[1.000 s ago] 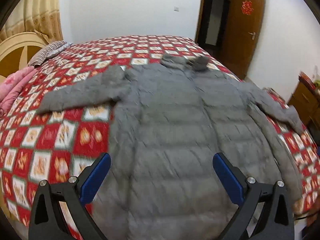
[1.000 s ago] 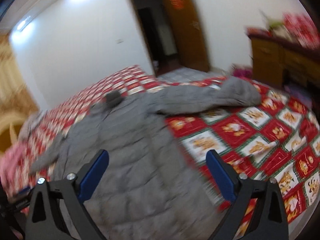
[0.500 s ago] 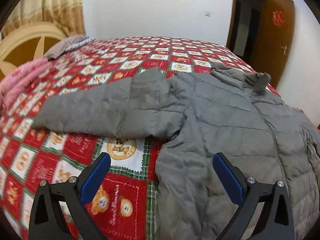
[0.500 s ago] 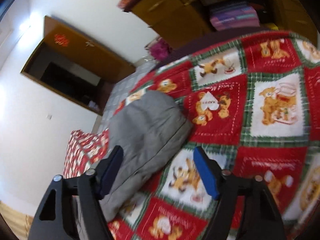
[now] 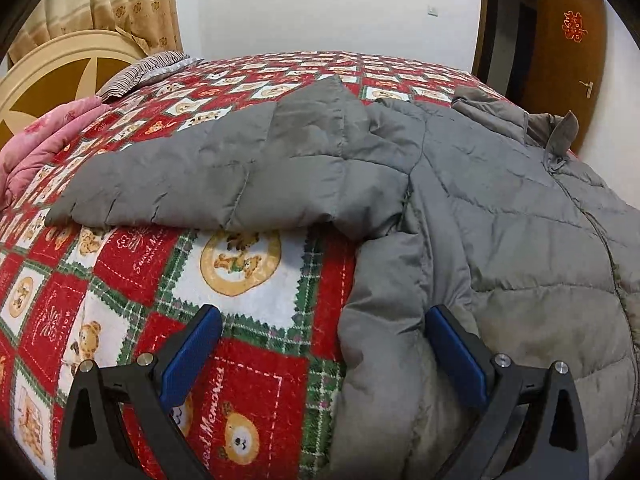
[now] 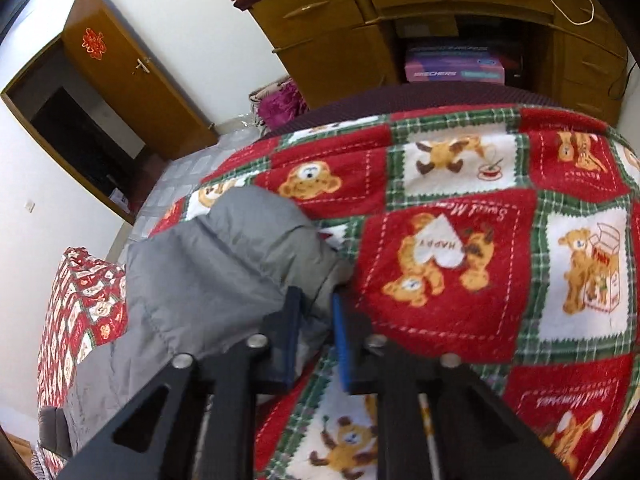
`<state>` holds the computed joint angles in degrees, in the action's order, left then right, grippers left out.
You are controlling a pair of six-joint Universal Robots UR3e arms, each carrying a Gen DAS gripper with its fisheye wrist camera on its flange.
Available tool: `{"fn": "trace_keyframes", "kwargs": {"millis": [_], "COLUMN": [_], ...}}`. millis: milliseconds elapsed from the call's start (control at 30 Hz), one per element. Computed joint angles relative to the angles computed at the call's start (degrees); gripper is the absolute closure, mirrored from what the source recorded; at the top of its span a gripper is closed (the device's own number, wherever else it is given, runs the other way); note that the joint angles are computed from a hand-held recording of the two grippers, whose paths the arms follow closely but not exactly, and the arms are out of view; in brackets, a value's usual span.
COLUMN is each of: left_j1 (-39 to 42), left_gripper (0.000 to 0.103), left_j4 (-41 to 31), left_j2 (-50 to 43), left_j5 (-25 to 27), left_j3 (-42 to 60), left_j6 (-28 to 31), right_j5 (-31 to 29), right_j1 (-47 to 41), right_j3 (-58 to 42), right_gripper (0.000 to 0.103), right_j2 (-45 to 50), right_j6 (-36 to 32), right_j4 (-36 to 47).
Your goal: Fold large clothes
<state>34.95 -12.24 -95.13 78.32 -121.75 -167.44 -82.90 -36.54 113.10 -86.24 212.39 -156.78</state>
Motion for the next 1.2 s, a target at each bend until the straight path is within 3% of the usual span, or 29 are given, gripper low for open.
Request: {"fn": "trace_keyframes", "kwargs": {"millis": [67,200,333,433,533,600,667,733,767,800,867,1033,1200], "left_j1": [-0.07,0.00,0.75,1.36,2.01,2.78,3.41,3.42,3.40,3.35,3.42,3.41,3.08], "left_gripper": [0.001,0.001,0.001,0.001,0.001,0.001,0.001,0.001,0.001,0.001,0.001,0.001,0.001], "left_j4": [0.07,0.19,0.40,0.58,0.79,1.06,1.10,1.26,1.28,1.30,1.43,1.45,1.53], "left_j2": [0.15,0.30,0.32,0.53,0.80,1.02,1.31,1.28,1.24,1.26,1.27,1.35,1.25], "left_j5": [0.03,-0.37,-1.48,-2.38,-3.27,-4.38,-5.33,-5.48,-5.45,-5.39,-5.49,-5.43,-4.83], "left_j3": [-0.26,-0.56,-0.80,-1.21,-1.71,-2.23,-2.67,-2.75,-2.72,-2.76,-2.85,-2.90,-2.82], "left_j6": [-0.01,-0.24,-0.05,0.13,0.46,0.78,1.00,1.00,1.04,1.01,0.98,1.02,0.99], "right_j5": [2.33,-1.08,-3.87,-6.51,-14.12,-14.29,-11.56,-7.32,-6.49,-5.67,-2.36,3.90,7.51], "right_j1": [-2.02,-0.50,4.64,13.22,27.24,33.31,34.44,31.71,30.43,28.87,22.73,1.60,-9.53], "right_j3": [1.51,3.93,0.07,-7.86,-19.38,-24.61,-26.96,-24.10,-21.89,-19.47,-10.70,3.13,7.52], "right_gripper": [0.094,0.095,0.097,0.098,0.099,0.099,0.099,0.090,0.066,0.027,0.000,0.005,0.016], "right_j2": [-2.17,-10.46,-19.41,-20.02,-11.93,-8.41,-7.22,-7.90,-8.80,-9.62,-13.96,-19.92,-13.96], "right_j6": [-2.86,-8.00,-14.32,-16.63,-17.45,-16.98,-12.08,-8.74,-8.39,-7.78,-4.68,-5.62,-3.85], "right_j4": [1.02,-0.45,1.62,5.71,6.60,8.78,11.13,9.35,8.56,7.57,4.11,4.74,5.82]}}
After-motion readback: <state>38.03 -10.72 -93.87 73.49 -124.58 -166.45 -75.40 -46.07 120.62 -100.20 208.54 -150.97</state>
